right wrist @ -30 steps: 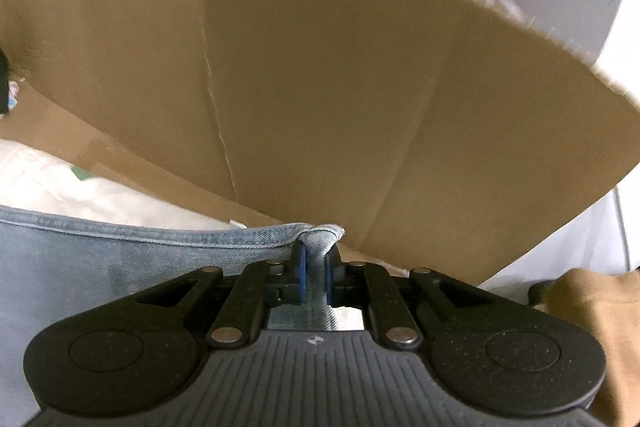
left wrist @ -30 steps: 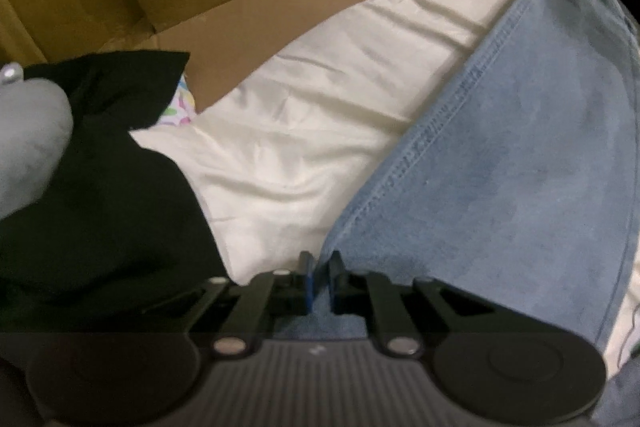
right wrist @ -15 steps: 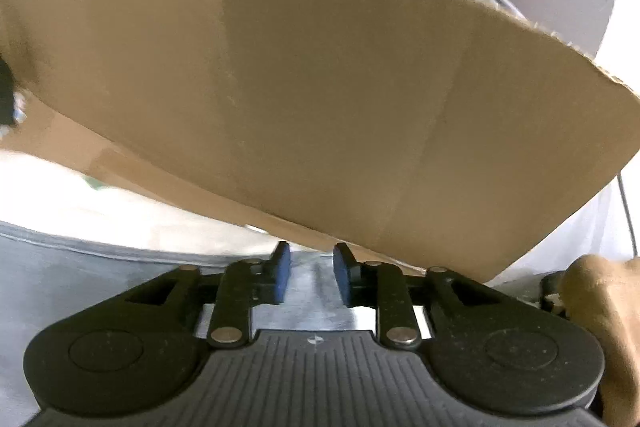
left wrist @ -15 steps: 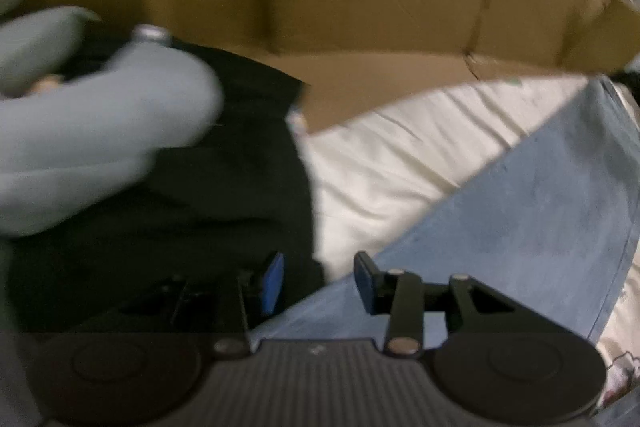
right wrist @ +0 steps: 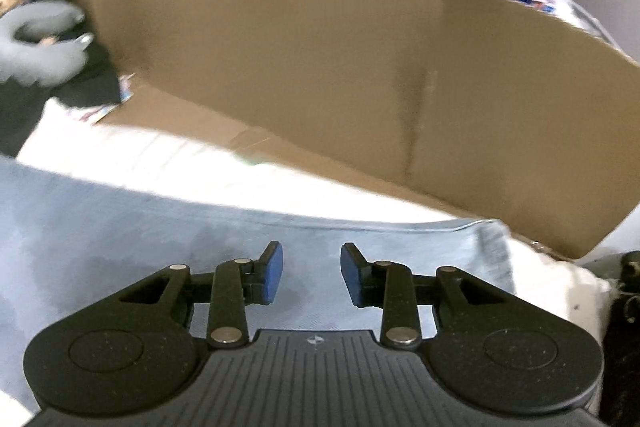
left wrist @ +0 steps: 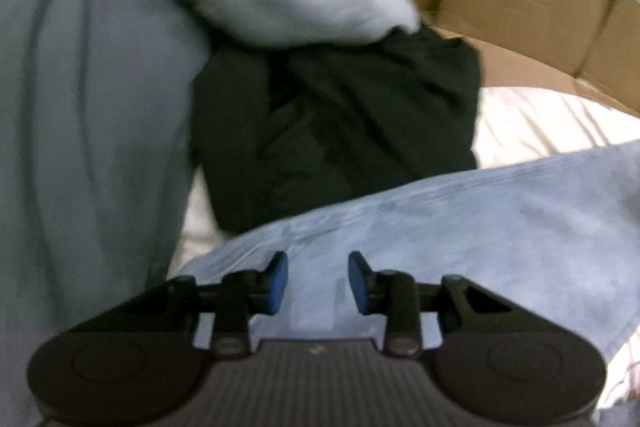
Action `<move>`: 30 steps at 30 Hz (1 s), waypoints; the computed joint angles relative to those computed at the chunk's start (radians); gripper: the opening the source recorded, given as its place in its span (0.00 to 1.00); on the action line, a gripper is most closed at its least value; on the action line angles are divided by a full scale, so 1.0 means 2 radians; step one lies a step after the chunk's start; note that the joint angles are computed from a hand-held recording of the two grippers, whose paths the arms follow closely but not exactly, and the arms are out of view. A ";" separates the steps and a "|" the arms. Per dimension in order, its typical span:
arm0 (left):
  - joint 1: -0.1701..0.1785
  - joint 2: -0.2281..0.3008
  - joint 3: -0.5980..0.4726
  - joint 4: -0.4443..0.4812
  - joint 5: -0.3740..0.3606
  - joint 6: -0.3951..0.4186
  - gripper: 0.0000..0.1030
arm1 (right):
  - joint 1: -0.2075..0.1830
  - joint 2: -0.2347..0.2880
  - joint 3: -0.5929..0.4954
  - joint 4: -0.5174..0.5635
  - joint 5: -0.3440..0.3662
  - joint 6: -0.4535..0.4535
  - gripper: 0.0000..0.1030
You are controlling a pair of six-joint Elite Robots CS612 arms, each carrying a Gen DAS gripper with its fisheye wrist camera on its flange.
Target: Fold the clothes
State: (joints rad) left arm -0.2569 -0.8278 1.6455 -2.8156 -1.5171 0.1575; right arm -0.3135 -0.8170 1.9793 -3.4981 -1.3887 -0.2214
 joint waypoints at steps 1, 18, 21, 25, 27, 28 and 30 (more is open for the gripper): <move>0.004 -0.002 0.004 -0.003 0.002 -0.008 0.34 | 0.002 -0.001 0.003 0.002 0.005 -0.006 0.38; 0.031 0.059 -0.077 0.066 0.011 -0.011 0.25 | 0.060 0.012 -0.017 0.089 0.007 -0.061 0.38; 0.035 0.050 -0.082 0.082 0.004 -0.011 0.25 | 0.064 0.015 -0.024 0.090 0.011 -0.051 0.38; 0.033 0.019 -0.045 0.030 0.018 -0.006 0.45 | 0.065 0.015 -0.027 0.085 0.021 -0.033 0.38; 0.031 0.005 -0.026 0.022 0.021 -0.011 0.38 | 0.065 0.015 -0.028 0.082 0.025 -0.014 0.38; 0.031 0.001 -0.018 0.024 0.016 -0.014 0.35 | 0.065 0.015 -0.028 0.082 0.029 -0.007 0.38; 0.032 -0.006 -0.003 0.029 0.006 -0.021 0.22 | 0.064 0.014 -0.029 0.084 0.037 -0.002 0.38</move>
